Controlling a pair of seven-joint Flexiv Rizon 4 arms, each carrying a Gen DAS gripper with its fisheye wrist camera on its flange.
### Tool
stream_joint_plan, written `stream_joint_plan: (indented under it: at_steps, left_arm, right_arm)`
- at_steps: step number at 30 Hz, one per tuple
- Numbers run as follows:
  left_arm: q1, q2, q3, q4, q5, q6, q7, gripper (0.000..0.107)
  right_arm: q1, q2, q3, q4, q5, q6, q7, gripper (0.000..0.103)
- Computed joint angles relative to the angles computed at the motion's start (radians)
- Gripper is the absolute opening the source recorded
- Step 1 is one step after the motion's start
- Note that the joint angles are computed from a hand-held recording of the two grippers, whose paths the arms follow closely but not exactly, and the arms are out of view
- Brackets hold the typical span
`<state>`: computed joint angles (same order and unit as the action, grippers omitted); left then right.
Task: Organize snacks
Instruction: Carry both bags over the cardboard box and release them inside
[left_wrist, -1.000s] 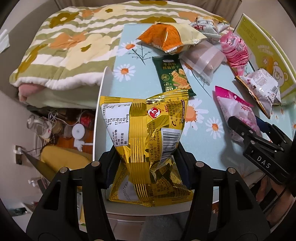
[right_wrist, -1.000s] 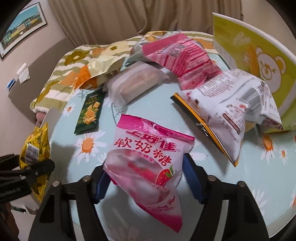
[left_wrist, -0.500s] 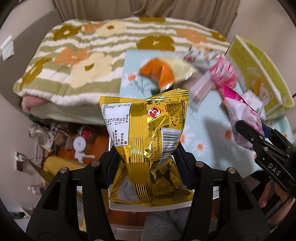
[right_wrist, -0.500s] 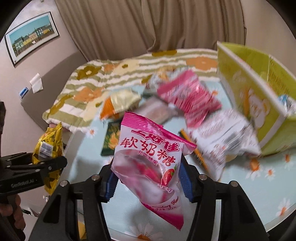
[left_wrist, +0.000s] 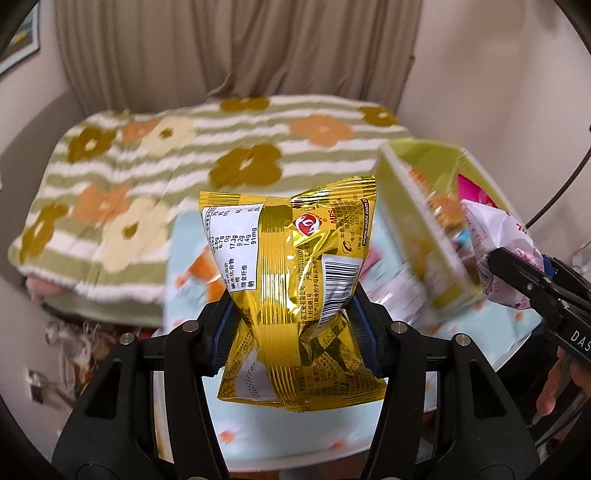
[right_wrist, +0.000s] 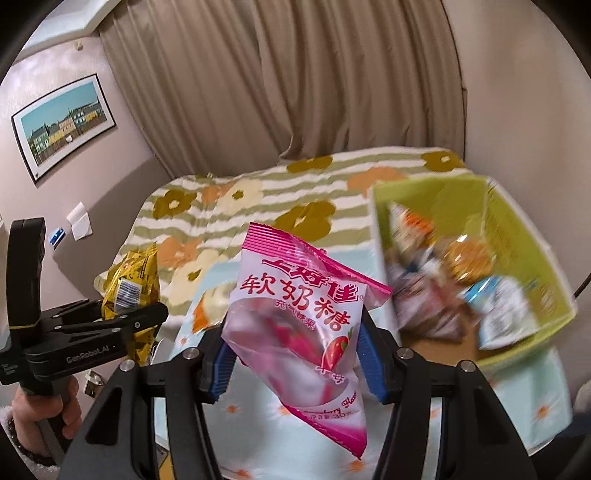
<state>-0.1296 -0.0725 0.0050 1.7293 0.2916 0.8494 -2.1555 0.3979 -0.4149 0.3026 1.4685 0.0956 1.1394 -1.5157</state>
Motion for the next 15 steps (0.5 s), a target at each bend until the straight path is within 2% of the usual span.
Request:
stream_joint_plan:
  at_steps: [4, 7, 15]
  left_arm:
    - [-0.033, -0.134, -0.029, -0.175, 0.003, -0.021, -0.051, 0.052]
    - [-0.085, -0.244, -0.024, -0.326, 0.007, -0.065, -0.068, 0.052]
    - [-0.187, -0.524, 0.006, -0.689, -0.084, -0.193, -0.067, 0.052]
  right_arm:
    - [-0.080, -0.035, 0.011, -0.105, 0.038, -0.066, -0.116, 0.054]
    - [-0.124, -0.075, 0.010, -0.194, 0.073, -0.126, -0.188, 0.053]
    - [-0.188, -0.187, -0.015, -0.397, 0.140, -0.291, -0.321, 0.053]
